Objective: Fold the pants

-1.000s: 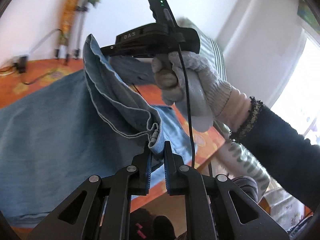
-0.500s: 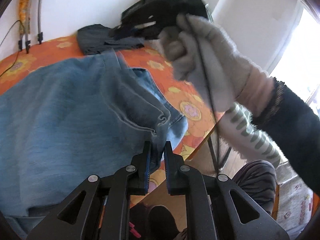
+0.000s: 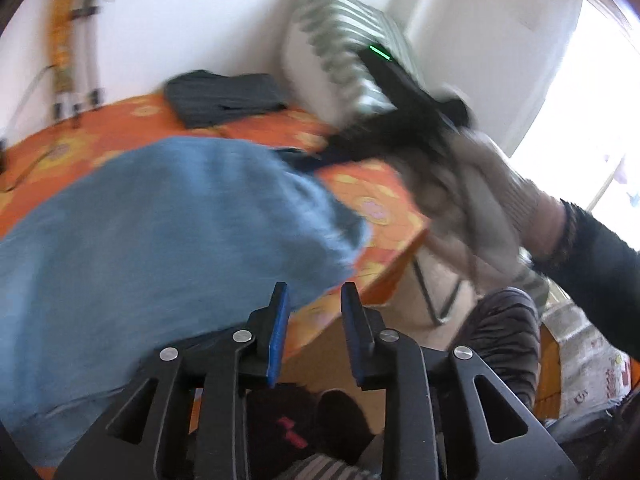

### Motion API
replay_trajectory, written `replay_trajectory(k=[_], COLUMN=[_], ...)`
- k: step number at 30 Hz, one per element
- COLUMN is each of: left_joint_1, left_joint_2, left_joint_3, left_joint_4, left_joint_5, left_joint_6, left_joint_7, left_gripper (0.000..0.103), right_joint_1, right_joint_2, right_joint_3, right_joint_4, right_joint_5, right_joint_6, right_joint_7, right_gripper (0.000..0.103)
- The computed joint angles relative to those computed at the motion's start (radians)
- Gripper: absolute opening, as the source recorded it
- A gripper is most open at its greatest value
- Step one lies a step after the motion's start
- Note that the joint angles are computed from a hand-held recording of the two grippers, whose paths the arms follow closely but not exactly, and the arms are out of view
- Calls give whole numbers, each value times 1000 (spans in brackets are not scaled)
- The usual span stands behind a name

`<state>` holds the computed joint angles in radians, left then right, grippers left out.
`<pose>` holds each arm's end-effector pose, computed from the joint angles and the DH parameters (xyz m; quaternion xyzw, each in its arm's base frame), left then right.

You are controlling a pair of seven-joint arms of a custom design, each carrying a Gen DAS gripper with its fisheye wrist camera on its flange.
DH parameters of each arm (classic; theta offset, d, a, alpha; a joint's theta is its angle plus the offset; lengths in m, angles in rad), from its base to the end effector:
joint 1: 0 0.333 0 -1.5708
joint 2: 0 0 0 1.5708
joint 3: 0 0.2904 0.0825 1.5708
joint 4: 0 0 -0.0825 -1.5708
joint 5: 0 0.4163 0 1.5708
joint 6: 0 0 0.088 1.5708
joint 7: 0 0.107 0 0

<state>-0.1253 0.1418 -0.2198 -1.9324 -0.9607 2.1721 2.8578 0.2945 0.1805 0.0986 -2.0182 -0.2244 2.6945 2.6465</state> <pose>0.5861 -0.2406 0.3998 0.2163 -0.8863 0.4002 0.0864 0.5950 0.2528 0.3738 -0.4891 0.8347 -0.0758 0.2414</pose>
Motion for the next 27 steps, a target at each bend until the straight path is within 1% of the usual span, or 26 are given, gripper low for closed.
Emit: replay_trajectory(k=[1,2,4,6,8,9,10,13,15,18,20,22,25,27], left_joint_1=[9,18,42,62,89,101,114,144,148,148,149,138,126,122], left_joint_2=[9,21,29,37,46,52,61,87,95,109,102,90,105,122], left_joint_3=[12,20,39,49,62,68,76,83,85,89,81,68,66,65], left_joint_4=[15,29,50,62,82,95,112,136,128,104,73,30,33,40], left_joint_5=[9,18,38,53,66,78,93,129,187,272,293,300,317,317], left_joint_6=[5,15,40,79,101,112,122,139,169,193,218,270,292,326], left_joint_7=[-11,-20,-47,-60,-81,-97,-112,-132,-137,-159,-138,-103,-139,-167], left_gripper=[27,29,31,32,33,39,44,46,48,48,48,48,49,49], right_joint_1=[5,8,22,40,54,55,54,50,53,49,56,58,63,62], right_joint_2=[-8,-16,-23,-29,-34,-37,-43,-50,-47,-29,-20,-3,17,26], right_joint_3=[5,13,15,11,10,12,15,21,22,33,33,35,39,43], right_joint_4=[-12,-31,-47,-62,-75,-88,-110,-150,-153,-145,-126,-102,-66,-51], right_joint_5=[8,28,32,2,-23,-21,-4,31,24,55,39,36,31,42], right_joint_6=[-7,6,1,-6,-20,-10,22,99,106,127,105,89,54,43], right_joint_7=[12,20,66,130,180,198,217,244,257,248,251,248,236,222], right_gripper=[28,29,34,43,45,47,48,53,61,63,64,65,67,66])
